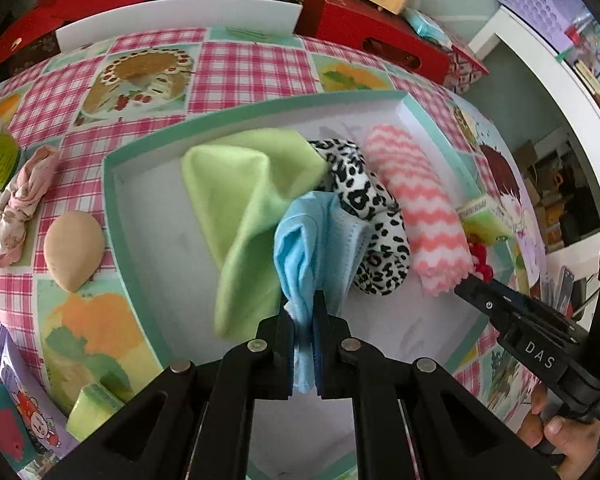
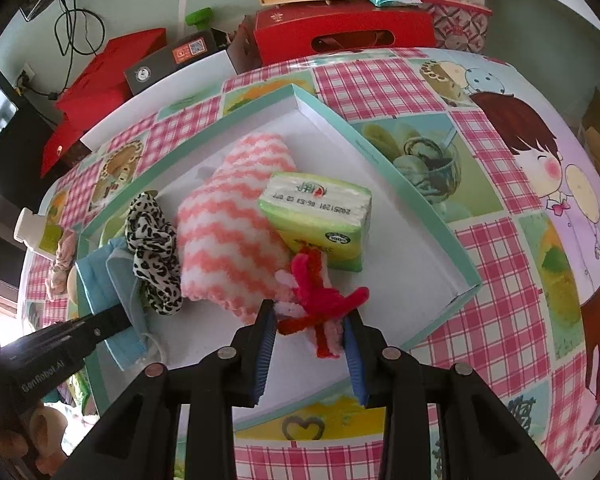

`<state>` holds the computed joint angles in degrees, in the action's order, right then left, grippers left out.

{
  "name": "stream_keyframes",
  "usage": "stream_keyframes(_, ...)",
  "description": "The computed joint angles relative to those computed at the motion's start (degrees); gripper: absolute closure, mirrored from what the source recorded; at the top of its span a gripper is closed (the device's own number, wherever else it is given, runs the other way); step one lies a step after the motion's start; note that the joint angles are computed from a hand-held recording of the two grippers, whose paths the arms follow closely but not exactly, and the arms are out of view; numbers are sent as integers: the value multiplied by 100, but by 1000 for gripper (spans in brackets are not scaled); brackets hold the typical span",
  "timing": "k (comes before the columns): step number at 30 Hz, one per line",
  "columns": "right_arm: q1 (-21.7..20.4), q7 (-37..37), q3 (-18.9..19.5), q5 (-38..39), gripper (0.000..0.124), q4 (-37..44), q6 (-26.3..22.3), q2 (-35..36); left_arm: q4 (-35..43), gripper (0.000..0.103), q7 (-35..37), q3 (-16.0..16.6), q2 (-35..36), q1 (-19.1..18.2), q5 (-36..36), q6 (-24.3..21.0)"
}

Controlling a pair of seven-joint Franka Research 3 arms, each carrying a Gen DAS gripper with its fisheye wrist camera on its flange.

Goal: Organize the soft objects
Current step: 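Carry the mask and red toy over the tray and open both grippers, then withdraw both open grippers from the tray toward the bottle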

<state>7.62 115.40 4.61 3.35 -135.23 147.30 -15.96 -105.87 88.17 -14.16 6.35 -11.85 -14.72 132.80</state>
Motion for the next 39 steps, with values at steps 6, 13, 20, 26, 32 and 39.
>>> stream_keyframes(6, -11, 56, 14, -79, 88, 53, -115, 36, 91, 95, -106, -15, 60, -33, 129, -92)
stream_keyframes(13, -37, 181, 58, -304, 80, 125, -290, 33, 67, 69, -270, 31, -66, -19, 377, -231)
stream_keyframes(20, -85, 387, 127, -639, 69, 168, -395, -69, 39, 60, -231, 63, -233, -21, 395, -171)
stream_keyframes(26, -104, 526, 189, -892, 61, 224, -480, -111, 31, 59, -259, 106, -335, -15, 443, -82)
stream_keyframes(32, -86, 586, 206, -1084, 57, 333, -674, -15, -23, 50, -534, 172, -399, 22, 614, 23)
stream_keyframes(39, -40, 619, 204, -1220, 44, 362, -680, 8, -61, 47, -819, 225, -414, 93, 813, 79)
